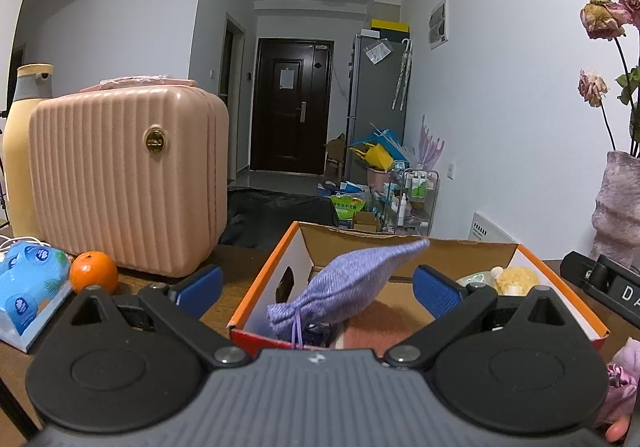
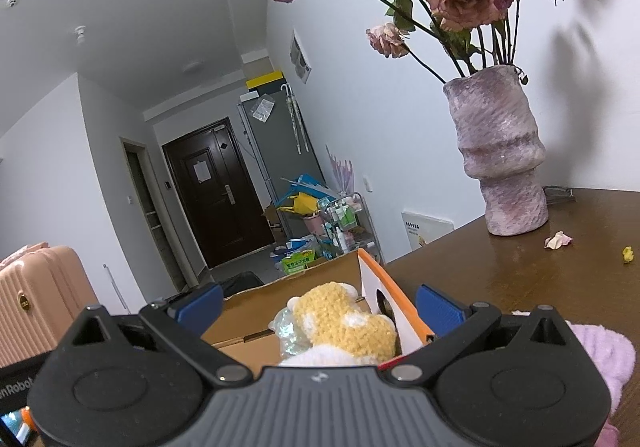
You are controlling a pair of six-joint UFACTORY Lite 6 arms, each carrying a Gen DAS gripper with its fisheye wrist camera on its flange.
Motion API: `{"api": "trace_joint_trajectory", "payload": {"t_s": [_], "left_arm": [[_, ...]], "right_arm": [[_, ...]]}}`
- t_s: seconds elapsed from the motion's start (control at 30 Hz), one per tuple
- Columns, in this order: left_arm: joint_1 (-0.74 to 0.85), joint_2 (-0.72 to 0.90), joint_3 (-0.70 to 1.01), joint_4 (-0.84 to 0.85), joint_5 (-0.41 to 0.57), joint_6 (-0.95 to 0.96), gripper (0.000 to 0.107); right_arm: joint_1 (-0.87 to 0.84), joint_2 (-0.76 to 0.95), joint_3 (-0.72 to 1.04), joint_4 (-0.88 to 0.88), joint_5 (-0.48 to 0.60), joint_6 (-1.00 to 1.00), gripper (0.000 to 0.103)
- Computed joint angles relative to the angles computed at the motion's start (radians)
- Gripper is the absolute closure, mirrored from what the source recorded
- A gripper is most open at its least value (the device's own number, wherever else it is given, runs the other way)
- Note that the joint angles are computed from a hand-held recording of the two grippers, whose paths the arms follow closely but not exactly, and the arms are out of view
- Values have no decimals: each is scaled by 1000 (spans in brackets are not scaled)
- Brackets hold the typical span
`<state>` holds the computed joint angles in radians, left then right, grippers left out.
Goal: Organize soft objects
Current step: 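Withdraw both tools from the box toward the light-blue plush and white paper piece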
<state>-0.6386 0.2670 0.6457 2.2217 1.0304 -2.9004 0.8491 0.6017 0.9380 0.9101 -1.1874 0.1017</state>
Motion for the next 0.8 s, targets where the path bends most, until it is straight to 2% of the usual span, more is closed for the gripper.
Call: {"api": "trace_joint_trajectory", "payload": {"t_s": [0.8], "left_arm": [[-139,-313,-359,-146,8,7,4]], "right_arm": [[237,-110,-199,194,-92,-30,0]]}}
